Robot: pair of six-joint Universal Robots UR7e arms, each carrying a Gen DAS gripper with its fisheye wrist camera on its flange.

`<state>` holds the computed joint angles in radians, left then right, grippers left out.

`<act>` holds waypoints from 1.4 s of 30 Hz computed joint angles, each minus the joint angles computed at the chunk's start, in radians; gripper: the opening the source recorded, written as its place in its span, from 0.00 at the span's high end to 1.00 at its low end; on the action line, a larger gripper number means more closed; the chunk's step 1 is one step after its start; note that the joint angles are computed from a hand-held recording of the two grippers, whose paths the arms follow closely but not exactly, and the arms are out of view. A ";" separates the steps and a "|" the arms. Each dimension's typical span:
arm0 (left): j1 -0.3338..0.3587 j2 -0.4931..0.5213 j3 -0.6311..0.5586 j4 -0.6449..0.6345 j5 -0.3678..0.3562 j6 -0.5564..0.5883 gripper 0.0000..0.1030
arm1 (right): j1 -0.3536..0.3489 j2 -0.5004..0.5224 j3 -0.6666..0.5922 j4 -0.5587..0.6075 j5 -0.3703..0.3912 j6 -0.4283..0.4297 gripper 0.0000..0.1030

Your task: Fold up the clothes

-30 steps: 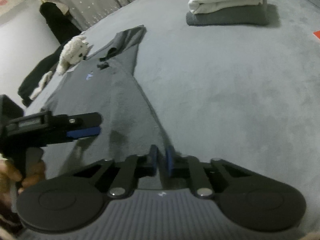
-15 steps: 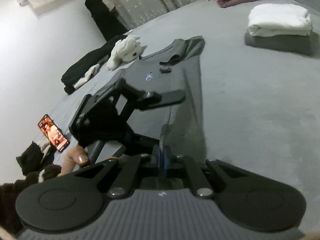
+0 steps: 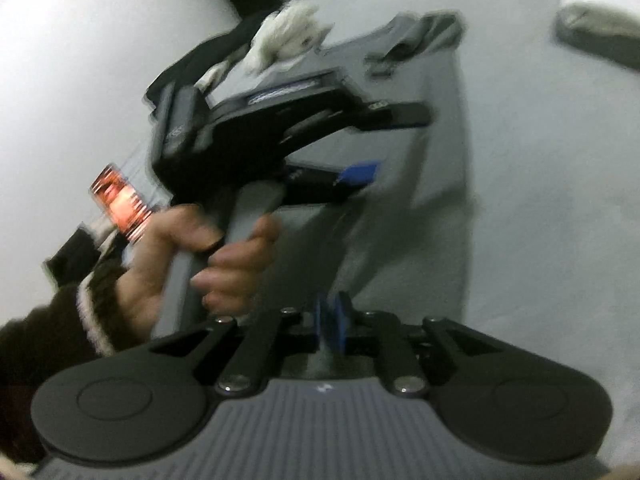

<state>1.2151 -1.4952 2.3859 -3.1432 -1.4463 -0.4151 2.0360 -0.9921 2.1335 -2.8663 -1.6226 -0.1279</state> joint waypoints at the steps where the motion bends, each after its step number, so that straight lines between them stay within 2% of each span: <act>1: -0.007 -0.004 0.000 0.009 0.030 0.010 0.45 | -0.003 -0.001 -0.002 0.008 0.009 -0.001 0.86; 4: -0.027 -0.015 0.011 0.003 0.108 0.045 0.54 | -0.009 -0.004 -0.001 -0.009 0.002 0.001 0.85; 7: -0.065 -0.021 0.026 -0.001 0.221 0.081 0.70 | -0.012 0.000 0.004 -0.043 -0.034 0.022 0.84; 12: -0.124 -0.033 0.044 0.014 0.390 0.120 0.77 | -0.010 0.022 -0.005 -0.015 -0.120 0.047 0.84; 15: -0.142 -0.045 0.042 0.059 0.449 0.087 0.79 | -0.011 0.036 -0.026 0.059 -0.179 0.080 0.87; 18: -0.172 -0.047 0.044 0.072 0.522 0.070 0.79 | -0.011 0.029 -0.027 0.078 -0.181 0.079 0.87; 22: -0.202 -0.046 0.059 0.028 0.585 0.094 0.64 | -0.015 0.017 -0.016 0.073 -0.170 0.080 0.81; 26: -0.192 -0.051 0.063 -0.020 0.557 0.114 0.52 | -0.009 0.029 -0.032 0.050 -0.160 0.089 0.74; 29: -0.180 -0.047 0.043 -0.006 0.544 0.102 0.49 | -0.014 0.037 -0.058 0.038 -0.142 0.107 0.60; 31: -0.174 -0.038 0.022 -0.009 0.552 0.129 0.45 | -0.020 0.053 -0.097 0.045 -0.135 0.112 0.60; 36: -0.139 0.071 -0.075 -0.108 0.619 0.326 0.41 | -0.049 0.127 -0.220 -0.001 -0.142 0.094 0.60; 39: -0.101 0.147 -0.151 -0.150 0.627 0.410 0.41 | -0.077 0.181 -0.291 -0.047 -0.130 0.052 0.60; 42: -0.071 0.218 -0.227 -0.182 0.628 0.494 0.35 | -0.097 0.247 -0.375 -0.067 -0.136 0.010 0.60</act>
<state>1.1441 -1.2774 2.1588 -3.3250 -0.8185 0.0791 1.9389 -0.7455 1.7585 -2.9335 -1.7588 -0.1177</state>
